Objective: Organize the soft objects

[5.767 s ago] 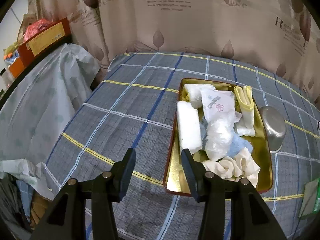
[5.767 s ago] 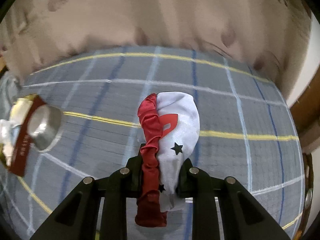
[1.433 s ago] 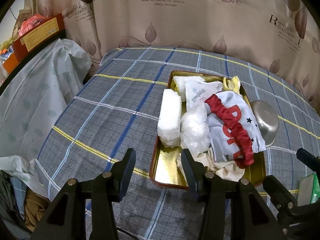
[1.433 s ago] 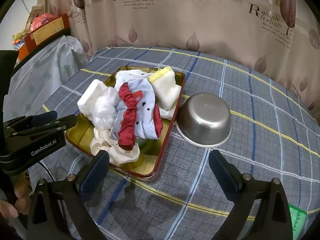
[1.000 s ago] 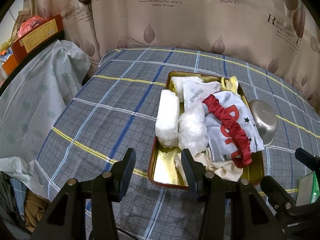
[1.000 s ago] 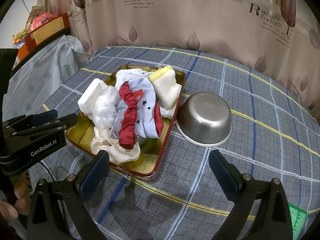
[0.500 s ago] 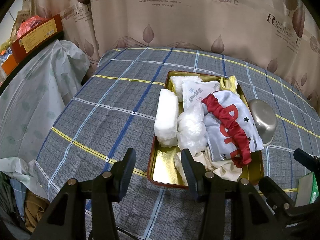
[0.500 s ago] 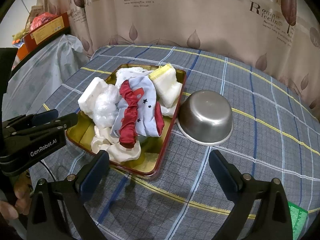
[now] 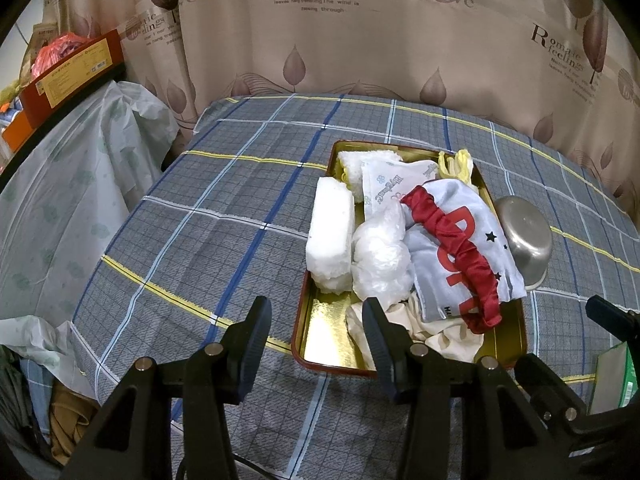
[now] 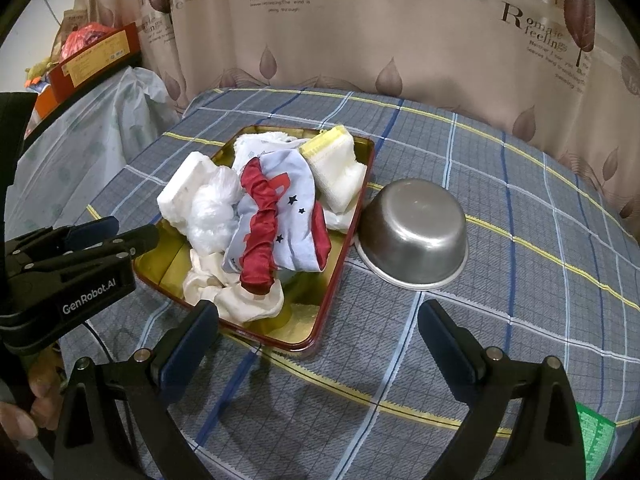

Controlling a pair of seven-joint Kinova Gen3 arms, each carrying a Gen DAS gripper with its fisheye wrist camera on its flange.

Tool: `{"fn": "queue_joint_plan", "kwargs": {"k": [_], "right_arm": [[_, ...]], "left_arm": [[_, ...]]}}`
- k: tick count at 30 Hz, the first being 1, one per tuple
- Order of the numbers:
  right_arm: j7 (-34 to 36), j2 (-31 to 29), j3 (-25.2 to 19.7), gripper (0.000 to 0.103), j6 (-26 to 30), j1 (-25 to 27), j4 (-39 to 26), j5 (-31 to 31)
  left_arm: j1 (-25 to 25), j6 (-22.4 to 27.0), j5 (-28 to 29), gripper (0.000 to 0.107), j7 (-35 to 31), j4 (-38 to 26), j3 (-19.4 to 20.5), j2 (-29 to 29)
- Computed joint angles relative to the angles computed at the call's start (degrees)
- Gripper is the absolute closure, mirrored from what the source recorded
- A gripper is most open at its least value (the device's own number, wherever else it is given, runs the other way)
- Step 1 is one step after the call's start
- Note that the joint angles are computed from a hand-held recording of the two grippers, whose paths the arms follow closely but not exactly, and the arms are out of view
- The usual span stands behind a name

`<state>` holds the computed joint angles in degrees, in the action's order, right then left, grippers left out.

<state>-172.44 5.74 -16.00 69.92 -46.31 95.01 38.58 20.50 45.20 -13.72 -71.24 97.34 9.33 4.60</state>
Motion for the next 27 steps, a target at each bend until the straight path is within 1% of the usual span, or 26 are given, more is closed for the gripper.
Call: {"fn": "queue_joint_plan", "kwargs": {"k": [27], "right_arm": [[-0.1,0.3,0.0,0.004,0.1,-0.5,0.0,-0.3]], "left_arm": [[-0.1,-0.1,0.4,0.059,-0.4,0.0,0.0,-0.1]]}}
